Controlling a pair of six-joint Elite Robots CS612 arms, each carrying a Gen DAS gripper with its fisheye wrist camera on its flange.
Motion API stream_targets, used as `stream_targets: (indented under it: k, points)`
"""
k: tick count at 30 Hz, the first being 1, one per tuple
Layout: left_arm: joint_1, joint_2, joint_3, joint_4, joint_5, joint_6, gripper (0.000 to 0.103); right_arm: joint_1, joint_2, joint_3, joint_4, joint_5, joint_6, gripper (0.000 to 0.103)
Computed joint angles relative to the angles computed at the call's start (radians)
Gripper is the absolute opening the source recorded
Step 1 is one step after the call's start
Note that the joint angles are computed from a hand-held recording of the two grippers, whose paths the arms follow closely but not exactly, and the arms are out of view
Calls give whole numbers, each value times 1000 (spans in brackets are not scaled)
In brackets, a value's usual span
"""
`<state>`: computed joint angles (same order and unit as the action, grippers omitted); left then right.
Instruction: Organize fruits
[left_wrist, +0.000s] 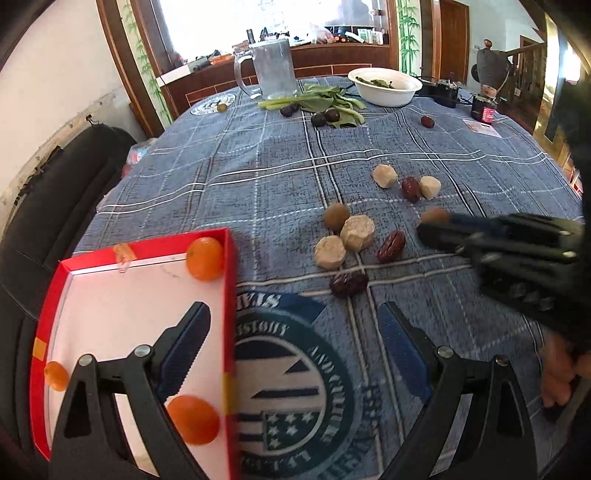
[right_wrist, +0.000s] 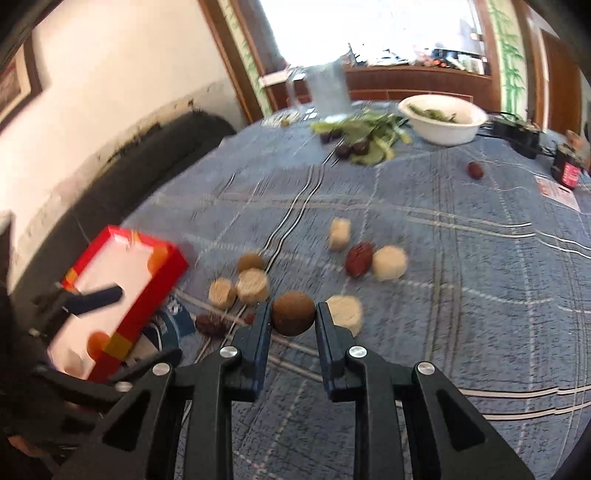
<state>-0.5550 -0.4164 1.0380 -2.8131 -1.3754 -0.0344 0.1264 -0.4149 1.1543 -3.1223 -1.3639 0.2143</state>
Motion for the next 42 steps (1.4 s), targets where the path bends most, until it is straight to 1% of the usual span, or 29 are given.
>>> stream_targets:
  k: [3, 5, 6, 7, 8, 9, 11, 12, 15, 17, 18, 20, 22, 26, 29, 34, 37, 42]
  points:
    - [-1, 24, -48, 41, -3, -15, 91, -4, -7, 13, -33, -6, 27, 23]
    - [-3, 39, -76, 66, 7, -26, 82, -4, -10, 19, -46, -13, 39, 23]
    - [-3, 45, -88, 79, 4, -33, 76, -4, -11, 19, -46, -13, 43, 23]
    - [-2, 52, -102, 98, -6, -39, 74, -5, -11, 19, -44, -14, 47, 23]
    - [-1, 57, -113, 116, -17, -46, 73, -5, -11, 18, -40, -13, 55, 23]
    - [1, 61, -120, 121, -28, -49, 73, -6, -9, 14, -34, -9, 59, 23]
    - [-1, 66, -125, 124, -28, -48, 70, -8, -6, 8, -24, -2, 62, 23]
    - [-2, 68, -128, 127, -28, -45, 65, -7, -7, 9, -25, -3, 63, 23]
    - [1, 73, -130, 110, -49, -48, 62, -7, -7, 11, -28, -1, 63, 23]
    - [5, 72, -130, 110, -79, -57, 53, -6, -6, 9, -29, -8, 63, 23]
    - [6, 69, -124, 103, -98, -58, 46, -7, -5, 9, -28, -9, 64, 23]
    - [2, 68, -119, 92, -89, -50, 42, -7, -5, 9, -31, -14, 68, 23]
    - [3, 64, -108, 81, -109, -58, 29, -6, -6, 12, -36, -15, 67, 23]
    - [3, 54, -87, 68, -112, -65, 21, -3, -8, 16, -49, -29, 61, 23]
    - [6, 45, -70, 60, -120, -81, 21, 0, -8, 19, -65, -41, 54, 23]
    - [5, 38, -51, 44, -108, -75, 21, 7, -8, 23, -90, -72, 37, 23]
    - [7, 35, -46, 39, -115, -88, 20, 8, -7, 23, -96, -82, 31, 23]
    - [9, 9, -1, -17, -117, -96, 20, 8, -7, 27, -121, -85, 21, 23]
